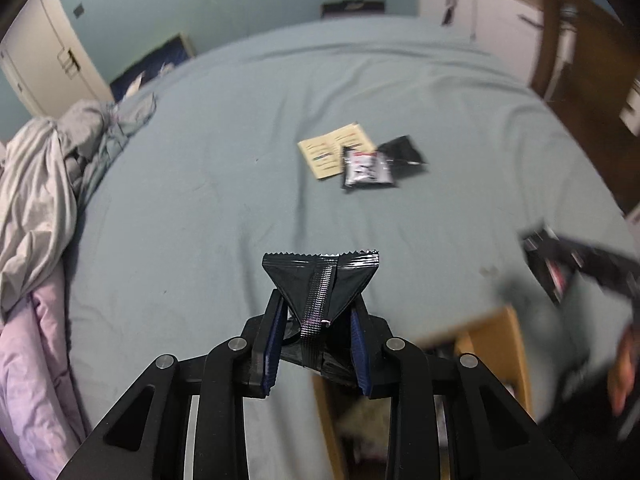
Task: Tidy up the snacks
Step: 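Carry both packets over the box and open both grippers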
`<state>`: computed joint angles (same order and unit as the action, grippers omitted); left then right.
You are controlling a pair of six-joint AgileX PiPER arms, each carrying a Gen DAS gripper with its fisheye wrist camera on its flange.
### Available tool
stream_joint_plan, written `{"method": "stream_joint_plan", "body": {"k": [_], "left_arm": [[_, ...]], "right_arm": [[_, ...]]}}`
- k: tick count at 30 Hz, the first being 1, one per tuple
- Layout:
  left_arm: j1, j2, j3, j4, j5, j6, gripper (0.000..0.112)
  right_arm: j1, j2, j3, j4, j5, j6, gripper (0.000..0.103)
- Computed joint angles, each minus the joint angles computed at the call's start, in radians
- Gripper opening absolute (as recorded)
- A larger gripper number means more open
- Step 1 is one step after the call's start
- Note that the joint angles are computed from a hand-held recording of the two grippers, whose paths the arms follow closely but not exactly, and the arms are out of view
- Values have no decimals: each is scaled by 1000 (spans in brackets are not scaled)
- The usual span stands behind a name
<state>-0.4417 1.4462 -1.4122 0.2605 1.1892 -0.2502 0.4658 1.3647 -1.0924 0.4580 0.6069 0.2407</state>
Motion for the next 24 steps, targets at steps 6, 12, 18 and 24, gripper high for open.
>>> {"method": "stream_joint_plan", "body": {"k": [6, 12, 18, 24], "left_arm": [[-46, -257, 259, 25, -112, -63, 29], [-69, -291, 343, -24, -152, -73, 30], [-106, -310, 364, -61, -173, -65, 31], [-214, -315, 381, 97, -157, -178, 64]], "right_arm": [[151, -86, 41, -283, -48, 233, 39], [319, -167, 99, -521, -66, 495, 39], [368, -210, 212, -405, -138, 485, 39], [385, -132, 147, -523, -104, 571, 39]]}}
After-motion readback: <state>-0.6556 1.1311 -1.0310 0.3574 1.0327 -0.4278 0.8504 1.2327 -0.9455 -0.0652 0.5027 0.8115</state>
